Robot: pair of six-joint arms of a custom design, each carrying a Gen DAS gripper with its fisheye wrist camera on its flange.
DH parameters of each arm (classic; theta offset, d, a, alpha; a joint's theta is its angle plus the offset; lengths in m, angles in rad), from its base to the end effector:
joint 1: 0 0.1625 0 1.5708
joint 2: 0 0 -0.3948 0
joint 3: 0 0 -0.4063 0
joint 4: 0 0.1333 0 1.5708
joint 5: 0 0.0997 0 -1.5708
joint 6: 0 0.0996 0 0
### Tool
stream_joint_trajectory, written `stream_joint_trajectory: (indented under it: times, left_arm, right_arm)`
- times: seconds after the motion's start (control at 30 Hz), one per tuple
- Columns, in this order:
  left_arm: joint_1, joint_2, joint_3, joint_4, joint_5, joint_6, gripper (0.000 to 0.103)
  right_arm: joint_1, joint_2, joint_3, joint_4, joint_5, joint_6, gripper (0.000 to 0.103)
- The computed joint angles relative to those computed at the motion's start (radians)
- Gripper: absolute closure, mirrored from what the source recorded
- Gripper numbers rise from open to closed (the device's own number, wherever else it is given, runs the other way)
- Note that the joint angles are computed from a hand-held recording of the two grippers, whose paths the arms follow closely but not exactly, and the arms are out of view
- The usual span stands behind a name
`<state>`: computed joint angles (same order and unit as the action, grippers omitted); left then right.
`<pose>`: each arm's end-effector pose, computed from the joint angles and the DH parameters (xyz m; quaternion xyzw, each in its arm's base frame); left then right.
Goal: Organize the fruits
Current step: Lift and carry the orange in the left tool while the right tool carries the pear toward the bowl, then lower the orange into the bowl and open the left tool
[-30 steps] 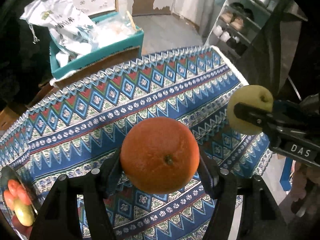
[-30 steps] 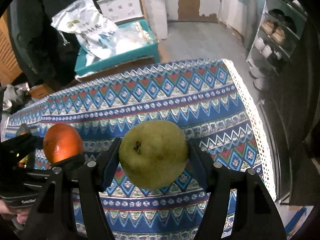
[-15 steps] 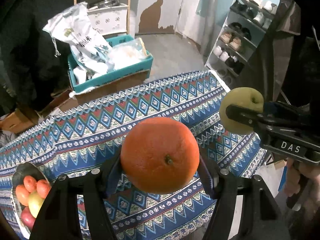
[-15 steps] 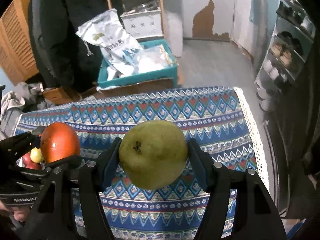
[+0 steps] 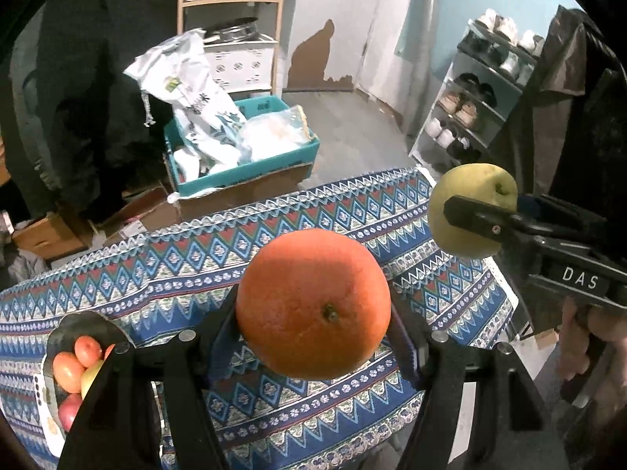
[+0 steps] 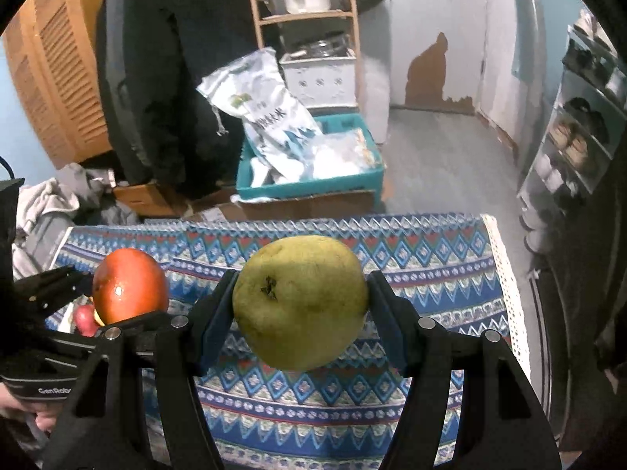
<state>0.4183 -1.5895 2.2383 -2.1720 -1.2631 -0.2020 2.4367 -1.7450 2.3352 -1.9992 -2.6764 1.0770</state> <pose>-0.3096 -0.3165 0.2122 0.4553 0.8768 -0.0777 0.1341 0.3032 -0.1998 0.2651 -0.0472 -0.8480 0.3933 0.3520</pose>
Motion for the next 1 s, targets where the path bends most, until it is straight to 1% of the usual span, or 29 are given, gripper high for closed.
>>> stream_joint_trajectory:
  times: [0.27,0.37,0.5,0.6,0.7,0.87,1.0]
  left_arm:
    - [0.029,-0.08,-0.013,0.047,0.037,-0.011,0.034]
    - [0.038,-0.116,-0.012,0.063,0.058,-0.013,0.034]
    - [0.069,-0.155,-0.019,0.093,0.072,-0.023,0.034]
    - [0.084,-0.177,-0.022,0.116,0.099,-0.027,0.034]
    - [0.105,-0.205,-0.024,0.134,0.116,-0.026,0.034]
    - [0.143,-0.239,-0.027,0.167,0.148,-0.031,0.034]
    - [0.183,-0.258,-0.028,0.182,0.168,-0.029,0.034]
  right_arm:
    - [0.017,0.106,-0.045,-0.156,0.005,-0.121,0.038]
    - [0.019,0.155,-0.065,-0.234,0.014,-0.179,0.038]
    - [0.02,0.21,-0.086,-0.318,0.029,-0.247,0.038]
    - [0.006,0.263,-0.101,-0.43,0.06,-0.325,0.038]
    - [-0.005,0.315,-0.124,-0.498,0.088,-0.376,0.038]
    - [-0.019,0.396,-0.168,-0.573,0.126,-0.439,0.038]
    - [-0.036,0.467,-0.211,-0.627,0.17,-0.491,0.038]
